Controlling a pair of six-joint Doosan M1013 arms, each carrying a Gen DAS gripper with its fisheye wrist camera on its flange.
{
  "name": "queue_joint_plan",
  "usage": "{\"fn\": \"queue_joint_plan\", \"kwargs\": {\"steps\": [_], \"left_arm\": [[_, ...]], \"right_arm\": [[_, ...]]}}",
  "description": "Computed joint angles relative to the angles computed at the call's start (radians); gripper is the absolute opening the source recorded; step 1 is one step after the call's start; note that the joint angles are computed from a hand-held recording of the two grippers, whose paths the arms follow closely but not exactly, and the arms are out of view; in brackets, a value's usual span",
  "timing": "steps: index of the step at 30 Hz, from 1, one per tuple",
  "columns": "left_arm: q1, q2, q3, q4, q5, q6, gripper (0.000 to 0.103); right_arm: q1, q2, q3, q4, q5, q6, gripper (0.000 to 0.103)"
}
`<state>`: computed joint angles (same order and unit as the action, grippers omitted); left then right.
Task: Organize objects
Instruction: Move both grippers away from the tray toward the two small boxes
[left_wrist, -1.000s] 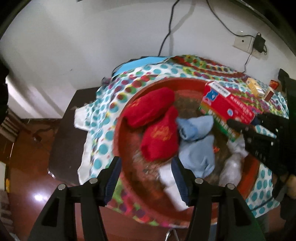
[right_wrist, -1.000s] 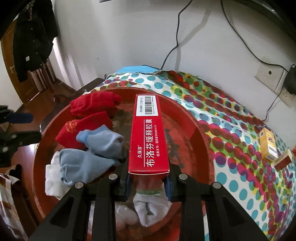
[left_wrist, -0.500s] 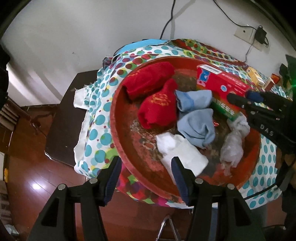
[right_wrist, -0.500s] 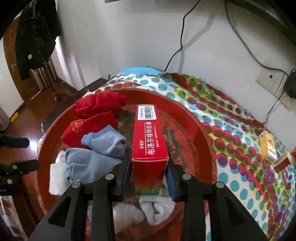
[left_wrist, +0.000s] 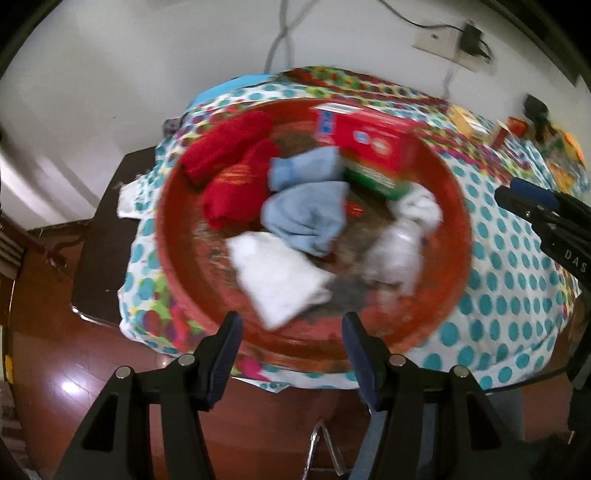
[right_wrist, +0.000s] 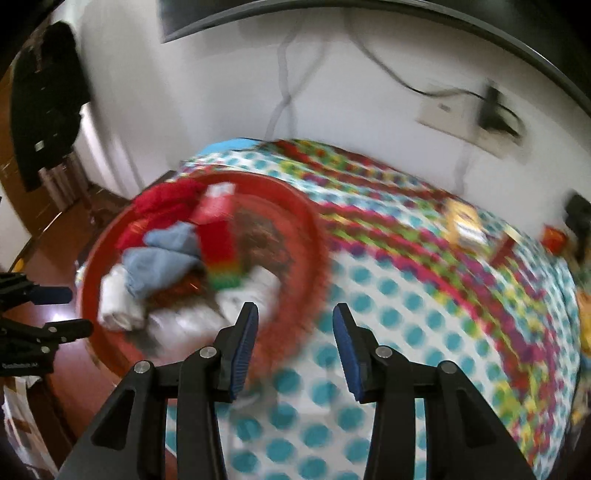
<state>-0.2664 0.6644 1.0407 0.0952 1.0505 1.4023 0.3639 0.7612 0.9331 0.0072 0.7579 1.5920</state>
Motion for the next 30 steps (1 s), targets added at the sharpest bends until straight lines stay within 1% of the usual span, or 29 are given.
{"fn": "queue_joint_plan", "kwargs": {"steps": [3,7,11,14,16,18,19,21,22,24,26,28,30], "left_arm": [[-0.025,-0.002,0.001,-0.012,-0.009,0.033,0.057],[-0.058,0.008,-0.019,-0.034,-0.002,0.073,0.057],[-0.090,0.033,-0.063,-0.058,0.021,0.109,0.057],[-0.106,0.072,-0.127,-0.103,0.052,0.123,0.057],[-0.121,0.118,-0.205,-0.110,0.103,0.103,0.057],[-0.138,0.154,-0.266,-0.102,0.130,0.110,0.057],[-0.146,0.176,-0.305,-0.100,0.156,0.117,0.057],[-0.158,0.213,-0.373,-0.105,0.195,0.139,0.057],[-0.163,0.231,-0.407,-0.102,0.214,0.146,0.057],[-0.171,0.267,-0.477,-0.102,0.245,0.160,0.057],[-0.176,0.310,-0.560,-0.093,0.284,0.157,0.057],[-0.179,0.344,-0.622,-0.080,0.306,0.149,0.057],[-0.178,0.397,-0.725,-0.078,0.358,0.143,0.057]], "right_arm": [[-0.022,-0.046,0.082,-0.056,-0.030,0.070,0.040],[-0.057,-0.100,0.176,-0.111,-0.068,0.153,0.041],[-0.091,-0.145,0.258,-0.144,-0.106,0.219,0.041],[-0.119,-0.160,0.285,-0.122,-0.122,0.234,0.041],[-0.133,-0.161,0.285,-0.119,-0.129,0.237,0.041],[-0.144,-0.158,0.276,-0.112,-0.135,0.232,0.042],[-0.151,-0.158,0.273,-0.111,-0.141,0.230,0.043],[-0.158,-0.153,0.260,-0.138,-0.151,0.239,0.051],[-0.161,-0.151,0.256,-0.145,-0.156,0.241,0.058],[-0.168,-0.141,0.239,-0.143,-0.163,0.235,0.059],[-0.176,-0.118,0.202,-0.135,-0.154,0.217,0.058],[-0.184,-0.088,0.156,-0.119,-0.137,0.197,0.059],[-0.190,-0.057,0.113,-0.108,-0.132,0.184,0.058]]}}
